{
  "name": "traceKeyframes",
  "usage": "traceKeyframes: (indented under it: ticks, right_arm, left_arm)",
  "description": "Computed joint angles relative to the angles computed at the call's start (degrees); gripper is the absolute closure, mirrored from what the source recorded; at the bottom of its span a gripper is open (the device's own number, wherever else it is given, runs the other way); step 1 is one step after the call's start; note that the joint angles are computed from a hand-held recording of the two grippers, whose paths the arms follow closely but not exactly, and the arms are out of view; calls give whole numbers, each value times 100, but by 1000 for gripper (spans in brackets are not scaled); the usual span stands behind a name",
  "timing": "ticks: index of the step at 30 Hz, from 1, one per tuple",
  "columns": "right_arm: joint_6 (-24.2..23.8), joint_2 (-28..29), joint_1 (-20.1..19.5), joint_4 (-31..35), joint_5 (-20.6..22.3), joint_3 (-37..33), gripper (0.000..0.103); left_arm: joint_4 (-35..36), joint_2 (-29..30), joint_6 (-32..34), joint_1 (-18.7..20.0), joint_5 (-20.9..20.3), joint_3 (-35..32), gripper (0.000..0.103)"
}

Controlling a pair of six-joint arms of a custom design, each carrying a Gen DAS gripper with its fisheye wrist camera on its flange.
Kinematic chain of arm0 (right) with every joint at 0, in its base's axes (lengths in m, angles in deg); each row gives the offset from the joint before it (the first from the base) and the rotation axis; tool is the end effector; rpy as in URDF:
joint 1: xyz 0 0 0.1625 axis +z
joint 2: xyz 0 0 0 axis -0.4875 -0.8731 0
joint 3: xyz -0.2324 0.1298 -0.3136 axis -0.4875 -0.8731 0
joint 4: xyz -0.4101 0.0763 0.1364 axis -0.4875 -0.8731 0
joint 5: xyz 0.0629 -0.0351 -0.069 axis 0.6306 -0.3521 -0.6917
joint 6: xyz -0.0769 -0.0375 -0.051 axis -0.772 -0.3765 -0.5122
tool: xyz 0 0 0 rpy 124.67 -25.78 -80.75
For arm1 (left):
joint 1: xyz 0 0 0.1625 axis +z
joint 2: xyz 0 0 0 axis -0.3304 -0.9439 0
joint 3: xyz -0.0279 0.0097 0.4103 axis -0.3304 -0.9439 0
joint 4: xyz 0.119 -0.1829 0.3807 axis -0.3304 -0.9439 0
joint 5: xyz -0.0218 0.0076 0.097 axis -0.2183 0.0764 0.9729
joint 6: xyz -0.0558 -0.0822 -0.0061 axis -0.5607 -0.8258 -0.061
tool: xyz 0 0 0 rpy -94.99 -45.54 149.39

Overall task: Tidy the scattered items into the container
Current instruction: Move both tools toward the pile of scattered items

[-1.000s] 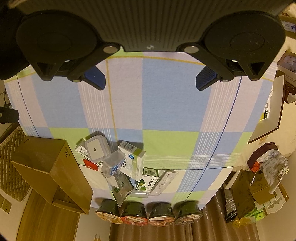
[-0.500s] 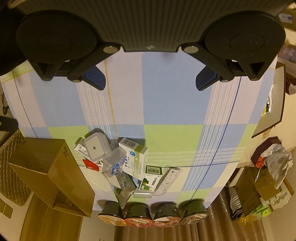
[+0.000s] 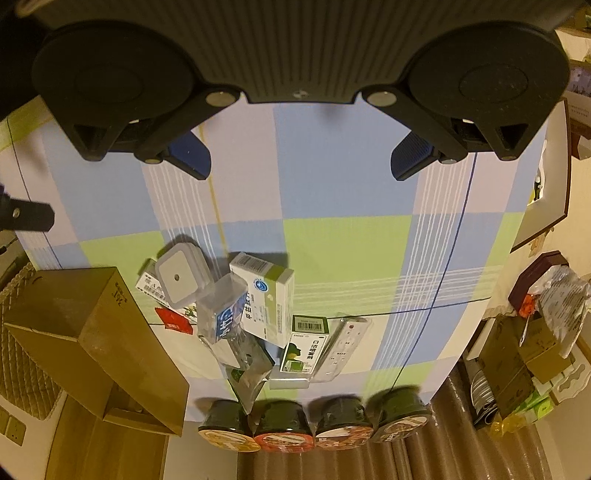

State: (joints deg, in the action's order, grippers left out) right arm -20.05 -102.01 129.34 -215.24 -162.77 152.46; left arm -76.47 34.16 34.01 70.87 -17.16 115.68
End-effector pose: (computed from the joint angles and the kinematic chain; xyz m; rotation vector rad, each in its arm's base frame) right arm 0.2159 -0.7110 0.2403 0.6388 -2.4705 0.5558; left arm -0.2634 -0.6820 0.1954 0.2335 2.2071 -0.6905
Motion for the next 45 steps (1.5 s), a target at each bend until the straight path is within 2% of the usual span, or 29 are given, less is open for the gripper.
traceKeyframes:
  ticks: [45]
  right_arm:
    - [-298,1056,-25,563,-109,-1036,0]
  left_arm:
    - [105,777,905,623,-101,-1116,1]
